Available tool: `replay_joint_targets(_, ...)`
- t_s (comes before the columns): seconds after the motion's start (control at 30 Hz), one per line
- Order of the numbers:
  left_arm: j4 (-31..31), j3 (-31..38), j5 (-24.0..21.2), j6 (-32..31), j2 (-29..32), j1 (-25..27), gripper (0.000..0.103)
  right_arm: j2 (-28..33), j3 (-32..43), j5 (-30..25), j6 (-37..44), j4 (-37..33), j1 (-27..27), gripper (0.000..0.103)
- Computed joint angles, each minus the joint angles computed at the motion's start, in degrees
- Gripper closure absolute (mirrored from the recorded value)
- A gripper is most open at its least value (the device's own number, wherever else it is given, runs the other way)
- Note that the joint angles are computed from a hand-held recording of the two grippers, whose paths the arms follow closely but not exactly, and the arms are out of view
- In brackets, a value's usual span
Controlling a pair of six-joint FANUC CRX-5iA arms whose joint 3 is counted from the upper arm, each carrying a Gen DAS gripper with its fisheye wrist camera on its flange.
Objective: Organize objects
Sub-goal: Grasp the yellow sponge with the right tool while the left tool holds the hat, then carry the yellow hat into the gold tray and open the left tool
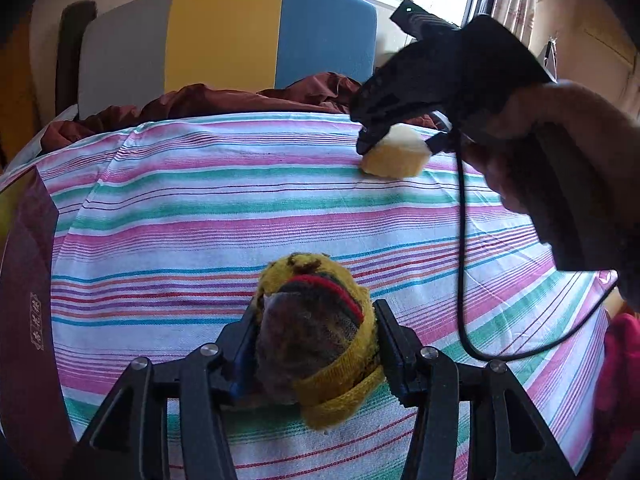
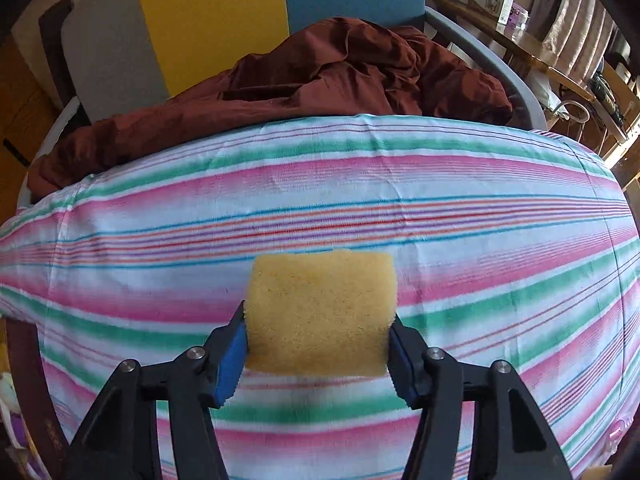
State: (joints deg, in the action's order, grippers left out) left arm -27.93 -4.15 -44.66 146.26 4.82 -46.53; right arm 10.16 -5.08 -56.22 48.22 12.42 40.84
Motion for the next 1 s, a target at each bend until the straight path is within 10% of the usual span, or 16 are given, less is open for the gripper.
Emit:
replay_joint_targets(0.4, 0.2, 0.0, -0.1, -0.4, -0.1, 0.2, 0.049, -20.1, -20.4, -1.8, -9.1, -1.4, 6.7, 0.043)
replay_joint_targets(1.0, -1.8, 1.9, -3.3, 0.1, 0.9, -1.2, 0.049, -19.0, -20.5, -1.1, -7.5, 0.7, 7.2, 0.044)
